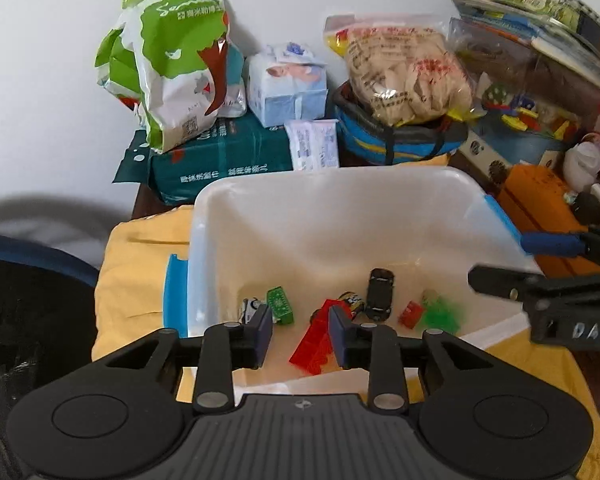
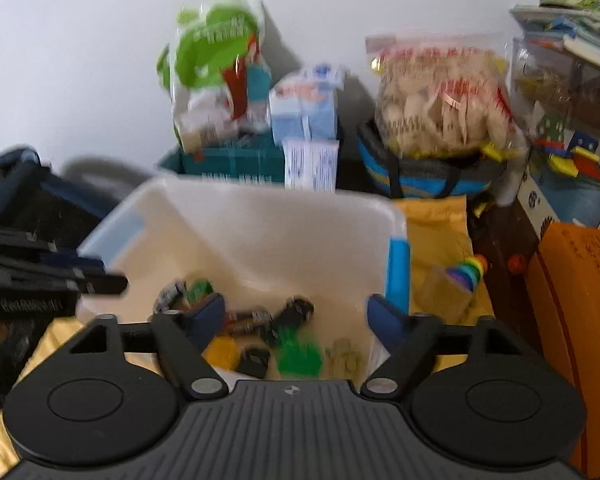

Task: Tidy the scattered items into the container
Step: 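Withdraw both grippers from the bin back toward the toys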

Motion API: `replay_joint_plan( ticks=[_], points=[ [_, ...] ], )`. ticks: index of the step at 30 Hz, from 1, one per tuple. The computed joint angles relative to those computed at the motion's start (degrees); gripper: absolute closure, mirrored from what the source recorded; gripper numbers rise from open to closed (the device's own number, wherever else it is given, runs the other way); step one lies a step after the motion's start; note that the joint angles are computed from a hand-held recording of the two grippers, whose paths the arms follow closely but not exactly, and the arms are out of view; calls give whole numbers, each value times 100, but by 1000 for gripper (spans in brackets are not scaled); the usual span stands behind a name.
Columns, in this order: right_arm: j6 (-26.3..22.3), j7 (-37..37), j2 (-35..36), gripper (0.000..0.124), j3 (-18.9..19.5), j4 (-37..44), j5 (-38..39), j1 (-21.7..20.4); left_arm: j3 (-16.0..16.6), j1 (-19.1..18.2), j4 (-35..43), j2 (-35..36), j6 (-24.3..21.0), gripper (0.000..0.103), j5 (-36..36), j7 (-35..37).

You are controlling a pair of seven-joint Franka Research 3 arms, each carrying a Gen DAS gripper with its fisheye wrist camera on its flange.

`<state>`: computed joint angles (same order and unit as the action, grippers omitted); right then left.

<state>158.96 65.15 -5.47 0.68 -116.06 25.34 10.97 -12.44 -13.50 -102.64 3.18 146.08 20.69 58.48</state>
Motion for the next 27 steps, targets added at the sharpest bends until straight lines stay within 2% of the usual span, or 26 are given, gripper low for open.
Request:
replay_joint_plan(
  ticks=[1,4,8,11,15,21,27],
  points=[
    [26,-228,-63,43,-32,-34,199,42,5,9,-129,-98,96,56,-17,-15],
    [202,-809,-380,43,-130,-295,770,179,6,38,-578,-469,386,56,-86,-12],
    [526,-1720,-967,43,-328,-927,1609,491,-60,23,-1323,-1045,835,50,-96,105],
    [840,-2295,-1306,46,-422,-1487,1799,703,-143,-75,-1825,-1322,1043,48,-61,167],
    [658,-1995,-1585,50,-343,-2053,1417,493,-338,-225,-2202,-1332,1145,49,68,152],
    [516,-1308,-1867,53,-299,-2578,839,169,-547,-451,-2170,-858,1244,49,590,67],
    [440,-1079,-2083,53,-402,-2865,551,62,-484,-591,-1901,-393,1245,49,914,-171]
  ],
)
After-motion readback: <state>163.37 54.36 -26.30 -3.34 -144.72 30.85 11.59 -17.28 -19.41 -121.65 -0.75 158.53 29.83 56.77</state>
